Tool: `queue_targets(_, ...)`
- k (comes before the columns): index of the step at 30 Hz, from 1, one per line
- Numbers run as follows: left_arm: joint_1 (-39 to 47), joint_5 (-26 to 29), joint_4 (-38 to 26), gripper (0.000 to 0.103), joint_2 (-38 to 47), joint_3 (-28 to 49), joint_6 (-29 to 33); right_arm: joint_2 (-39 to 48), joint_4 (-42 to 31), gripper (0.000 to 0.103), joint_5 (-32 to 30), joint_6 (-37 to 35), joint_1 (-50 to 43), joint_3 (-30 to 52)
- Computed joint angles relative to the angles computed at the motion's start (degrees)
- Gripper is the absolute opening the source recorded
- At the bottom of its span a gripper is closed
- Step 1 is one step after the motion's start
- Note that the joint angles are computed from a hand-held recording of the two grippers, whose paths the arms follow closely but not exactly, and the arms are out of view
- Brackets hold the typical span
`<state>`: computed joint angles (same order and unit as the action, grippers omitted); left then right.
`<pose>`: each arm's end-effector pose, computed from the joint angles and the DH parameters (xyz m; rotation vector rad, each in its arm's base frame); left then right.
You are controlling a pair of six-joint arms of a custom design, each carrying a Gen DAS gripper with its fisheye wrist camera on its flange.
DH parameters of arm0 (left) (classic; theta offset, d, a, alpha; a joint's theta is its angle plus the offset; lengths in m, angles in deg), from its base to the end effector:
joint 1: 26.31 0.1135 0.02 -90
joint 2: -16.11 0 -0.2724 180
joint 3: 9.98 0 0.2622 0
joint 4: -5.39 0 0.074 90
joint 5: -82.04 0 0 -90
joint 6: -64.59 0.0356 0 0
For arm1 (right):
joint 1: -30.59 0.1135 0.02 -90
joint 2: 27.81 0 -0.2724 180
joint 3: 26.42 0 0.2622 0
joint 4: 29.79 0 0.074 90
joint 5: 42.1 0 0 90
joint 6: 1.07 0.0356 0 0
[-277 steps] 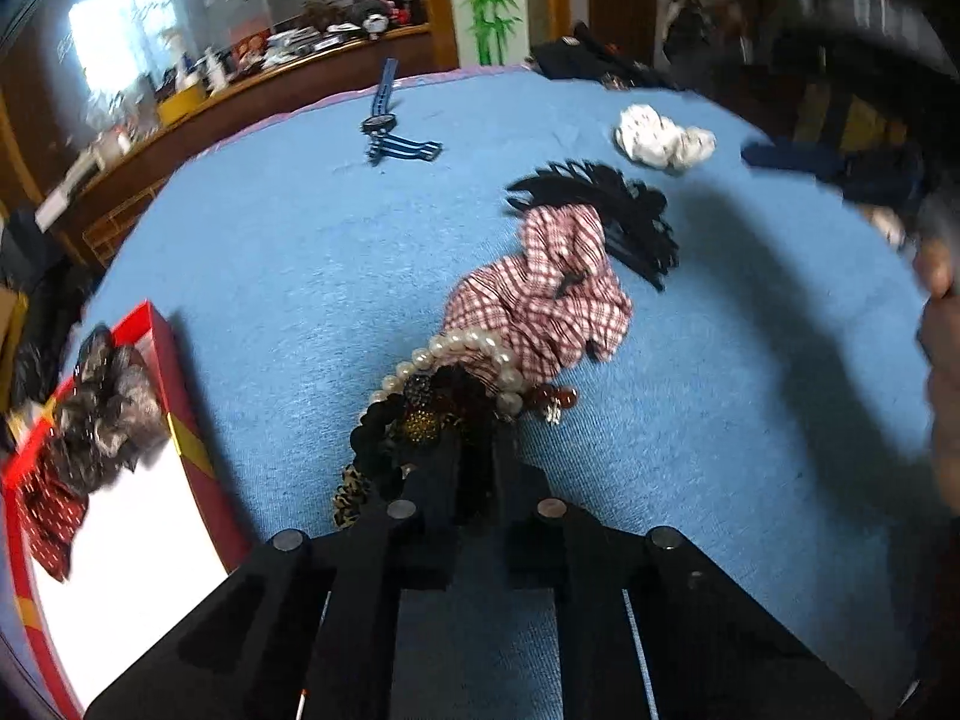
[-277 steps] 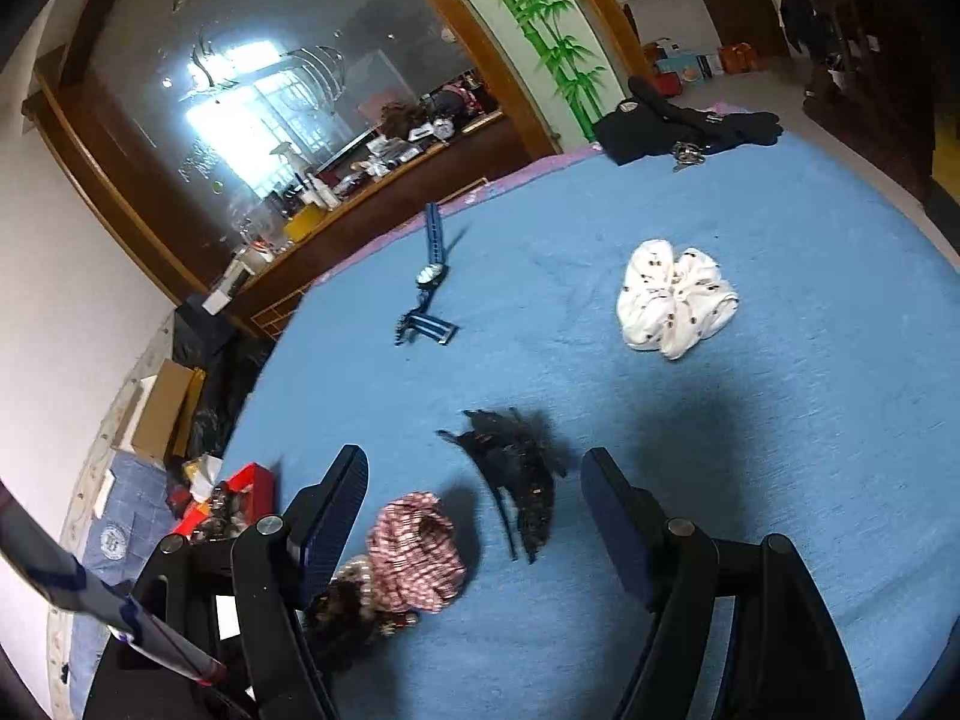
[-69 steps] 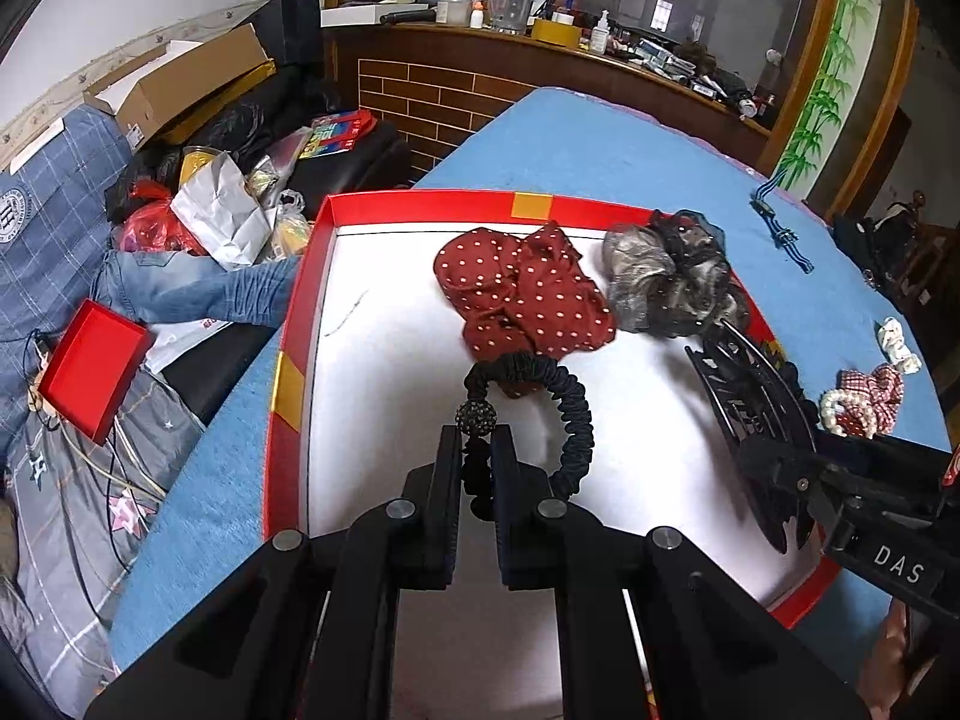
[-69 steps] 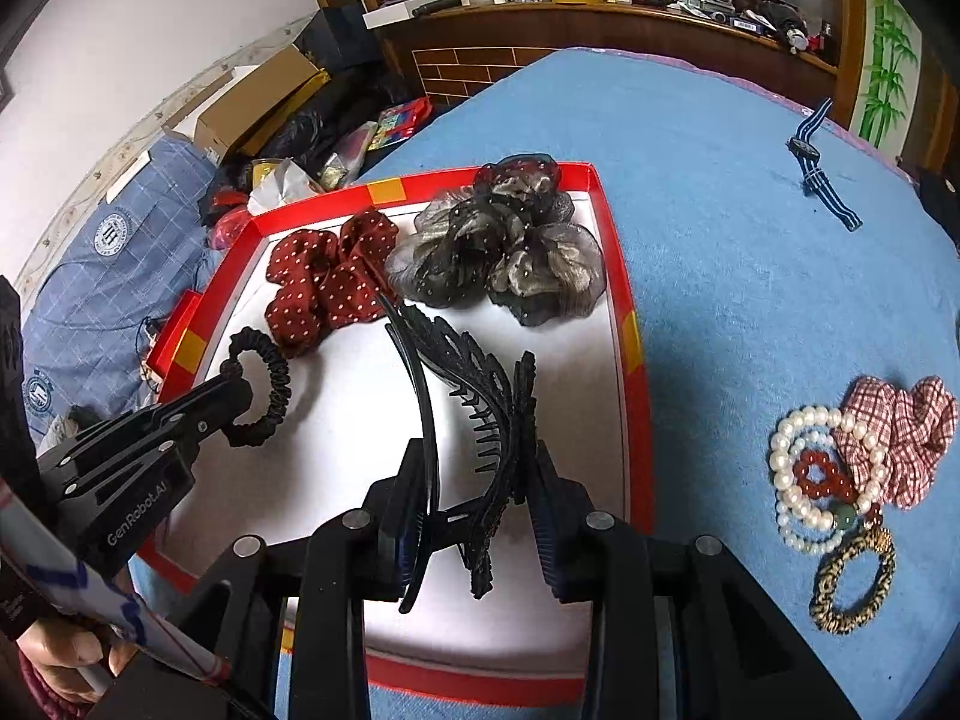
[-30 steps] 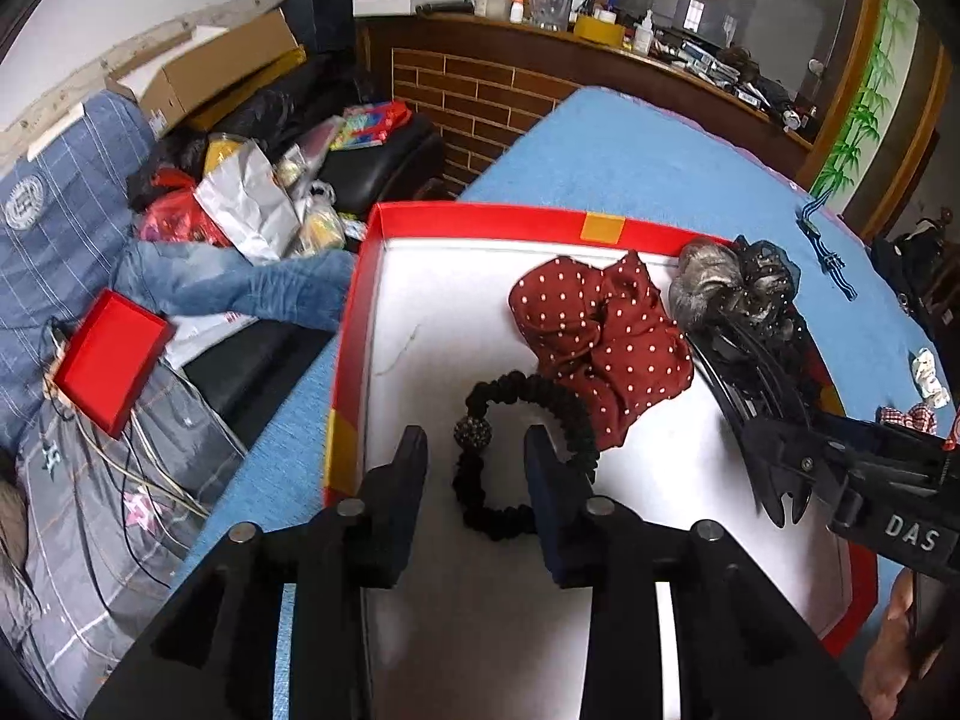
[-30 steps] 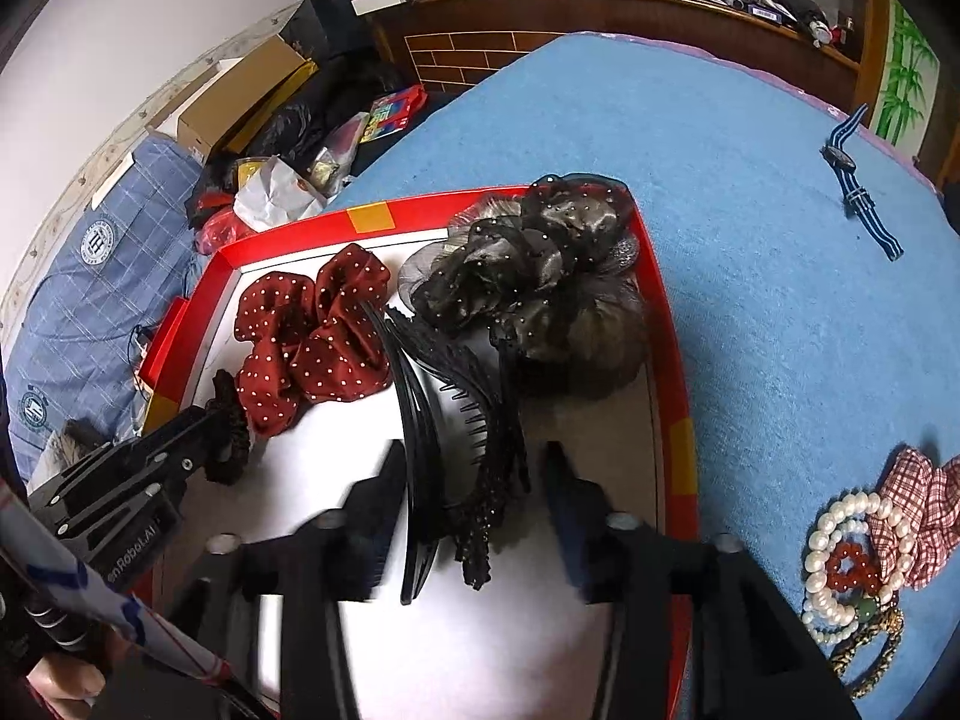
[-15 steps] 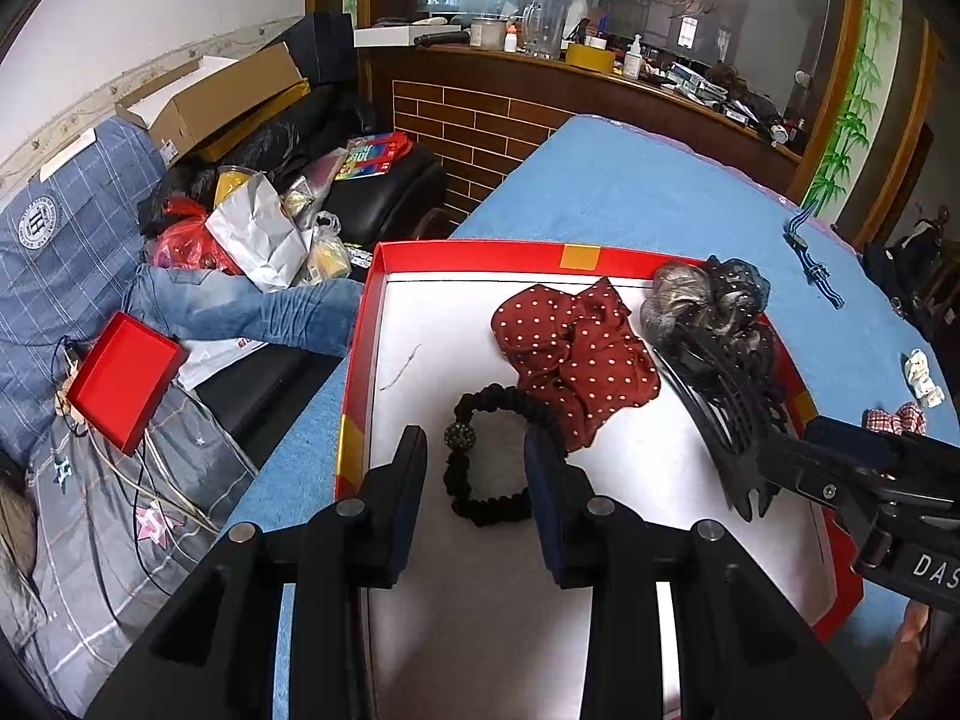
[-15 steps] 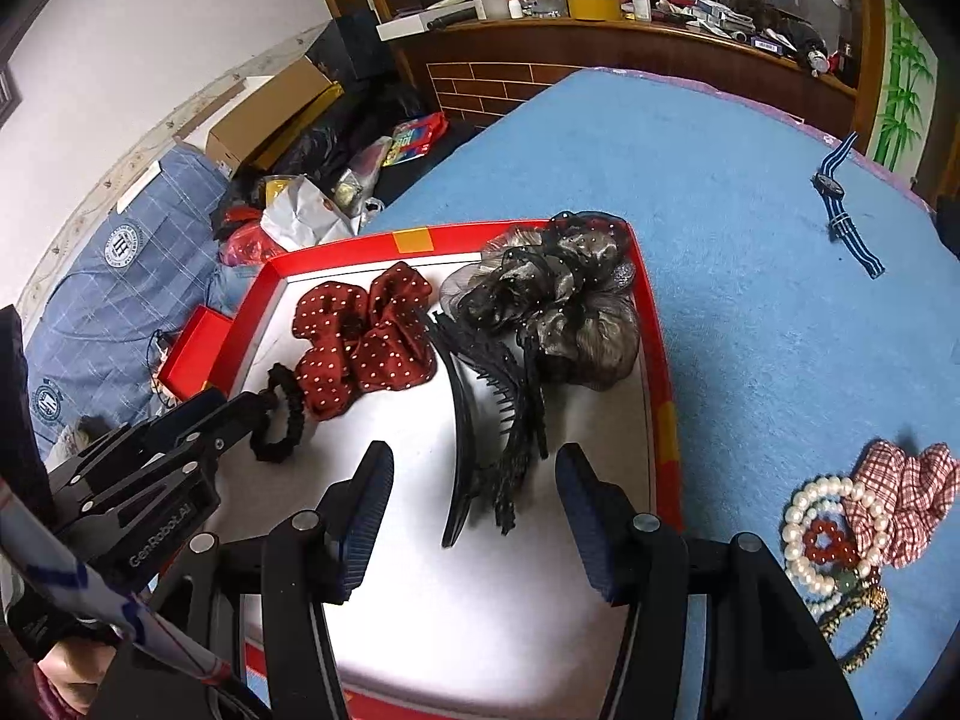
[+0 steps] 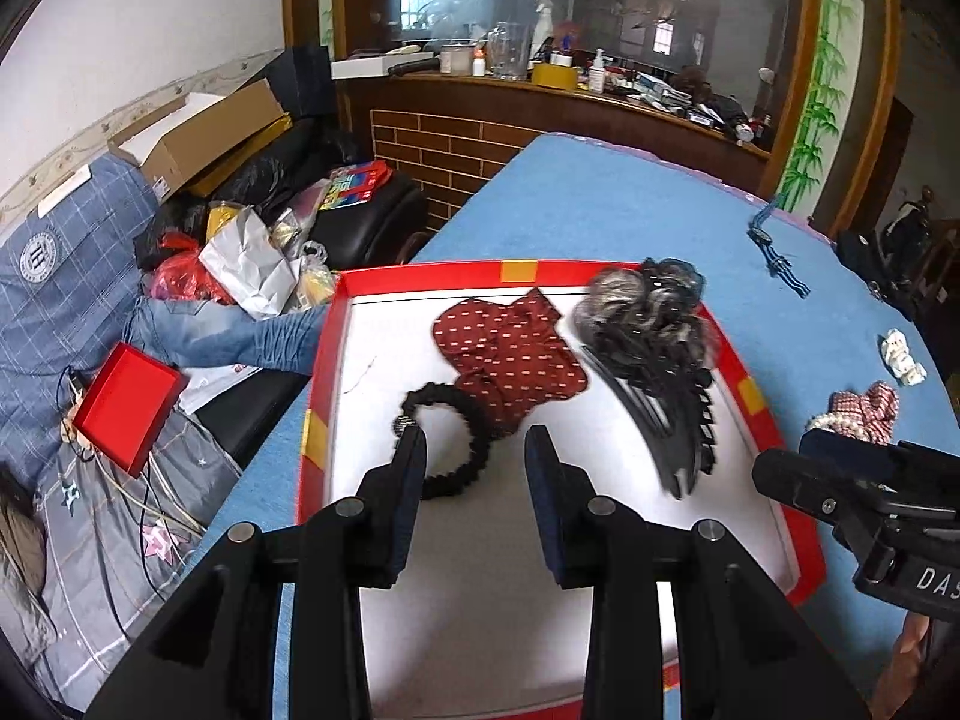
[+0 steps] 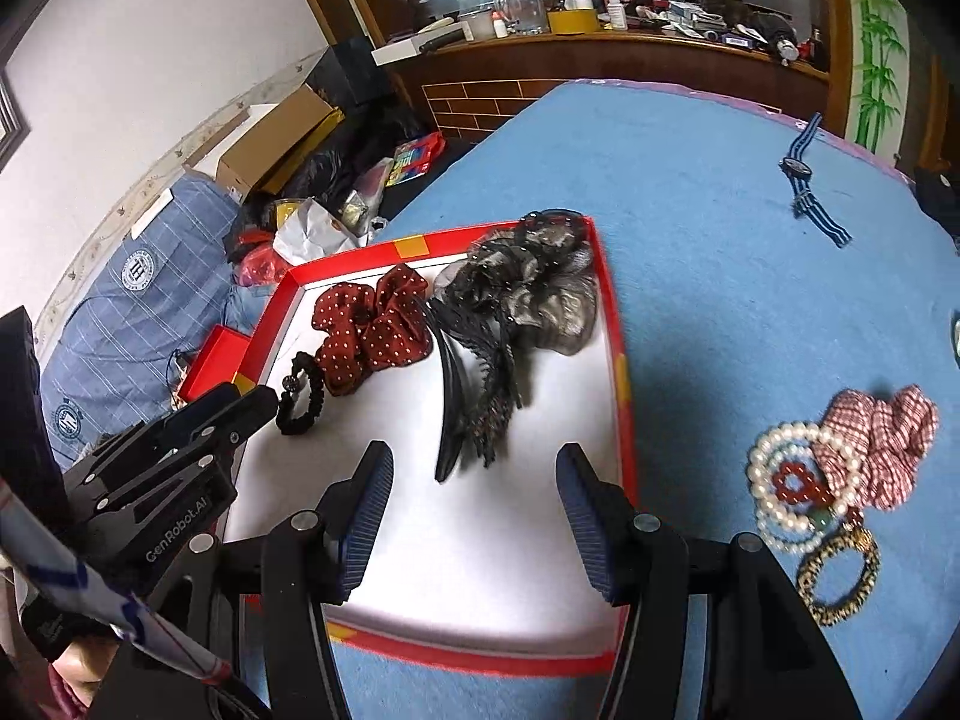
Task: Organize jewelry
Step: 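Open the left tool over the box while the right tool releases the claw clip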
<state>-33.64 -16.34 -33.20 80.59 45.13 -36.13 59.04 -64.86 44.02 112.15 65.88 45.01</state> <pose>0.2332 -0.0248 0.2355 -0.1383 2.3923 0.0289 0.2659 0.1912 0.2313 -0.2958 2.5059 0.5174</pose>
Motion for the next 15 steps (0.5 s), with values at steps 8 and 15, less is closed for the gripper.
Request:
queue_targets(8, -5.48, -3.09, -1.50, 0.033, -1.28, -0.06, -2.44, -5.04, 0.38, 0.061, -0.70, 0.40, -1.21, -4.54)
queue_targets(15, -10.66, -5.25, -2.75, 0.034, -1.83, -0.15, -4.56, -9.95, 1.42, 0.061, -2.71, 1.03, -3.07, -9.51)
